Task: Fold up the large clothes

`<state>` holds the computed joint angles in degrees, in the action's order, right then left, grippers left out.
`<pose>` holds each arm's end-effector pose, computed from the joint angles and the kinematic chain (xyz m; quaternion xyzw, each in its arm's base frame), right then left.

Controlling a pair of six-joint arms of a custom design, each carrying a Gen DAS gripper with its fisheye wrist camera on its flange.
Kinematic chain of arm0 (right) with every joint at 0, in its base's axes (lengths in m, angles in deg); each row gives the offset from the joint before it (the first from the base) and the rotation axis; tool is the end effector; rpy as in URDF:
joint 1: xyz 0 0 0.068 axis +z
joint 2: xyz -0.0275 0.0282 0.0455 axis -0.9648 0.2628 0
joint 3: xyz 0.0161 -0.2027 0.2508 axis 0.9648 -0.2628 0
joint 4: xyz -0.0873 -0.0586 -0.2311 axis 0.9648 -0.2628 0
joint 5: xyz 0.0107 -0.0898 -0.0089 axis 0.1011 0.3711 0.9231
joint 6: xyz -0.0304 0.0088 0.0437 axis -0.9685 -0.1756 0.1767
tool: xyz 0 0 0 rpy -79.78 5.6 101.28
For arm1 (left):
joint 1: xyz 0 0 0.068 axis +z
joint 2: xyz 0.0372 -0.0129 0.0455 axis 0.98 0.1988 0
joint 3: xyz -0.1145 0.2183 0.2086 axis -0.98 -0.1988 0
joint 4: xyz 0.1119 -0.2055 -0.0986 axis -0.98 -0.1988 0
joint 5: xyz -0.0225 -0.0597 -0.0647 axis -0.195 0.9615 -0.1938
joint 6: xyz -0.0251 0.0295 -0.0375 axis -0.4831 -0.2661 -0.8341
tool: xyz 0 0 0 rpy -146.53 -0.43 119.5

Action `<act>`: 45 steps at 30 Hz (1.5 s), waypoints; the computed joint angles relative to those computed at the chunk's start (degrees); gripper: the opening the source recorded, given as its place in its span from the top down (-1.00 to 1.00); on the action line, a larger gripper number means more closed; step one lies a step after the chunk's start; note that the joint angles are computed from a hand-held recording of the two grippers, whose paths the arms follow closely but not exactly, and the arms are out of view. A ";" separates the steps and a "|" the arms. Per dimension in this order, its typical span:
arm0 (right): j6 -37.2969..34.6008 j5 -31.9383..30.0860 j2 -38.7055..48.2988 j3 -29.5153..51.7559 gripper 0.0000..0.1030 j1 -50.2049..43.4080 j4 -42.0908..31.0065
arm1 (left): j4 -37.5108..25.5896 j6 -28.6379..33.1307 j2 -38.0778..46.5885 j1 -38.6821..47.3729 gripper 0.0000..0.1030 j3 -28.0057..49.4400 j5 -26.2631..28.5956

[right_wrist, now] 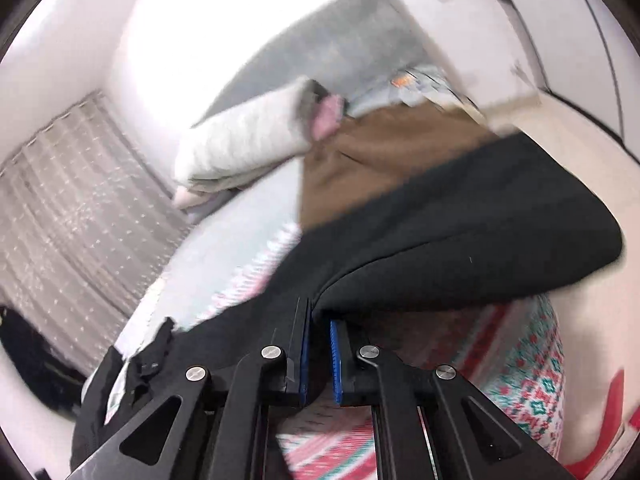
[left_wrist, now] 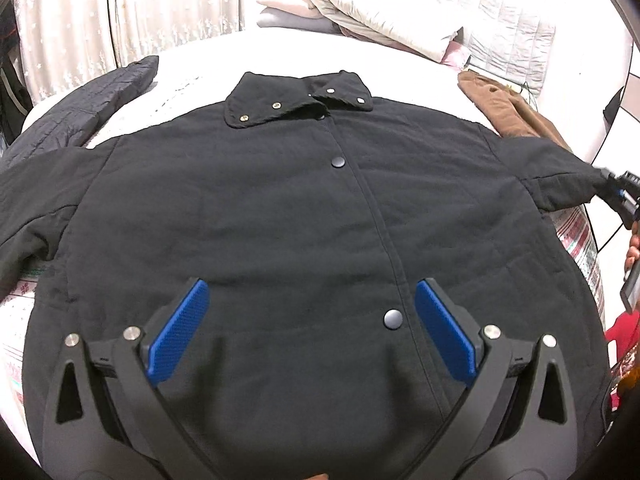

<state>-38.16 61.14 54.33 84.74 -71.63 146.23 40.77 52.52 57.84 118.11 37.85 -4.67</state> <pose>0.2586 0.0152 0.1276 0.2417 0.8127 0.1934 0.4936 0.2438 0.1805 0.1662 -0.0042 0.9368 -0.0287 0.3486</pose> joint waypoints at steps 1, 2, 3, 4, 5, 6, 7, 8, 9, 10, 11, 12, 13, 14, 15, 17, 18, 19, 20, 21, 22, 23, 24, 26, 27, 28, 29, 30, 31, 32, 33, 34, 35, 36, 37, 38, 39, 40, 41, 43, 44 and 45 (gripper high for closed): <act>-0.96 1.26 -2.98 0.51 0.85 2.12 -2.33 | -0.33 0.06 -0.04 0.21 -0.99 0.18 0.26; -1.99 2.96 -5.88 1.35 0.85 4.76 -5.06 | -0.55 0.03 -0.06 0.37 -0.99 0.32 0.46; -2.92 4.20 -7.65 2.46 0.85 6.81 -7.26 | -0.98 0.00 0.02 0.63 -0.99 0.69 0.82; -3.88 5.64 -9.32 3.30 0.85 9.37 -9.12 | -1.16 -0.02 0.06 0.76 -0.99 0.80 1.04; -5.28 7.33 -11.27 4.46 0.85 12.72 -11.44 | -1.56 0.02 0.22 0.93 -0.99 1.12 1.28; -6.33 8.45 -11.71 6.09 0.85 15.20 -13.12 | -1.79 0.07 0.28 1.04 -0.99 1.18 1.40; -7.62 9.42 -12.25 7.30 0.85 17.84 -14.68 | -2.06 0.09 0.45 1.09 -0.99 1.38 1.46; -8.84 10.43 -12.33 8.85 0.85 20.73 -16.41 | -2.32 0.19 0.49 1.21 -0.99 1.49 1.53; -9.71 10.97 -11.38 10.73 0.85 22.84 -17.64 | -2.57 0.19 0.57 1.23 -0.99 1.66 1.53; -10.82 11.19 -10.47 12.50 0.85 25.39 -19.01 | -2.77 0.19 0.66 1.26 -0.99 1.83 1.61; -11.51 11.17 -9.29 13.87 0.85 27.23 -19.72 | -2.90 0.18 0.54 1.25 -0.99 1.79 1.63; -12.41 10.69 -7.78 15.82 0.85 29.40 -21.04 | -3.03 0.21 0.55 1.25 -0.99 1.88 1.62; -13.30 10.00 -5.97 17.86 0.85 31.42 -22.39 | -3.05 0.25 0.57 1.31 -0.99 1.88 1.66; -14.05 9.24 -3.90 19.74 0.85 33.11 -23.49 | -3.08 0.27 0.54 1.29 -0.99 1.87 1.65; -14.69 8.44 -1.77 21.41 0.85 34.37 -24.44 | -3.17 0.28 0.61 1.27 -0.99 1.96 1.59; -15.46 5.44 3.98 26.39 0.85 35.99 -27.96 | -3.24 0.32 0.76 1.27 -0.99 2.01 1.42; -15.46 4.33 6.59 28.66 0.85 36.50 -29.75 | -3.40 0.37 0.82 1.19 -0.99 2.06 1.22; -15.06 2.96 9.80 31.35 0.84 36.95 -32.27 | -3.48 0.41 0.87 1.09 -0.99 2.10 1.05; -14.62 1.45 12.21 33.37 0.81 36.98 -34.50 | -3.64 0.58 0.94 1.08 -0.99 2.22 0.98; -13.75 -0.68 15.37 35.71 0.80 36.59 -36.94 | -3.66 0.62 0.78 0.96 -0.99 2.09 0.80; -12.71 -2.36 18.51 38.09 0.78 36.00 -39.55 | -4.02 0.58 0.44 0.75 -0.99 2.09 0.63; -11.65 -3.84 20.73 40.07 0.76 35.59 -42.12 | -4.47 0.52 0.31 0.57 -0.99 2.31 0.68; -10.60 -5.22 21.91 41.18 0.73 35.38 -43.91 | -5.57 0.79 -0.30 0.56 -0.99 2.54 1.29; -9.44 -7.86 21.15 40.98 0.52 34.91 -45.47 | -7.28 1.33 -1.31 0.71 -0.99 2.90 2.59; -9.88 -8.65 19.94 40.64 0.15 34.17 -46.80 | -8.90 1.80 -2.25 0.52 -0.99 3.23 3.65; -9.65 -8.96 17.66 39.22 -0.22 33.93 -47.32 | -10.18 1.95 -2.98 0.05 -0.99 3.50 4.09; -9.21 -9.32 15.14 36.85 -0.31 33.72 -46.21 | -11.17 2.00 -3.89 -0.55 -0.99 3.51 4.19; -8.76 -9.33 12.93 35.09 -0.35 33.83 -45.53 | -11.82 1.82 -4.97 -1.51 -0.99 3.32 3.99; -8.46 -9.44 10.18 32.67 -0.36 33.59 -44.69 | -12.27 1.57 -6.12 -2.89 -0.99 3.00 3.50; -7.98 -9.38 7.81 31.07 -0.36 33.43 -44.62 | -12.61 1.60 -6.82 -3.89 -0.99 2.84 3.16; -7.19 -9.05 5.42 28.78 -0.36 32.71 -43.71 | -12.78 1.29 -8.26 -6.37 -0.99 2.30 2.15; -6.67 -8.65 3.80 27.58 -0.36 31.76 -43.50 | -12.69 1.20 -8.91 -8.06 -0.99 2.03 1.40; -6.30 -7.97 2.10 26.05 -0.36 30.70 -43.31 | -12.15 0.83 -9.50 -10.16 -0.99 1.59 0.35; -5.94 -6.78 0.49 24.44 -0.36 29.54 -43.03 | -10.58 0.09 -10.19 -12.68 -0.99 0.48 -0.98; -5.50 -5.75 -0.87 23.17 -0.36 28.73 -42.73 | -7.43 -0.99 -10.68 -16.47 -0.99 -1.52 -3.38; -5.15 -5.67 -1.70 21.33 -0.36 26.98 -41.04 | -5.77 -1.42 -10.51 -18.66 -0.99 -2.38 -4.94; -4.90 -6.49 -1.90 20.25 -0.36 25.66 -39.68 | -2.32 -2.07 -9.71 -22.79 -0.99 -4.23 -8.03; -4.42 -8.18 -1.66 19.05 -0.36 23.87 -37.73 | 0.28 -2.69 -8.78 -25.45 -0.99 -5.33 -10.09; -3.88 -9.23 -1.69 18.12 -0.36 22.84 -36.59 | 3.99 -3.51 -7.35 -28.92 -0.99 -6.77 -12.85; -3.49 -10.72 -1.73 15.83 -0.36 20.08 -34.53 | 9.98 -4.60 -4.32 -34.31 -0.99 -8.42 -17.10; -3.83 -10.87 -2.48 14.54 -0.36 18.97 -34.24 | 11.65 -4.98 -3.42 -36.02 -0.99 -8.74 -18.36; -3.87 -10.64 -2.33 13.65 -0.36 18.20 -33.51 | 14.71 -5.27 -1.37 -38.71 -0.99 -9.16 -20.14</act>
<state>-42.03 50.50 52.00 98.38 -53.43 112.72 55.48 47.25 56.47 79.40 28.69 -24.81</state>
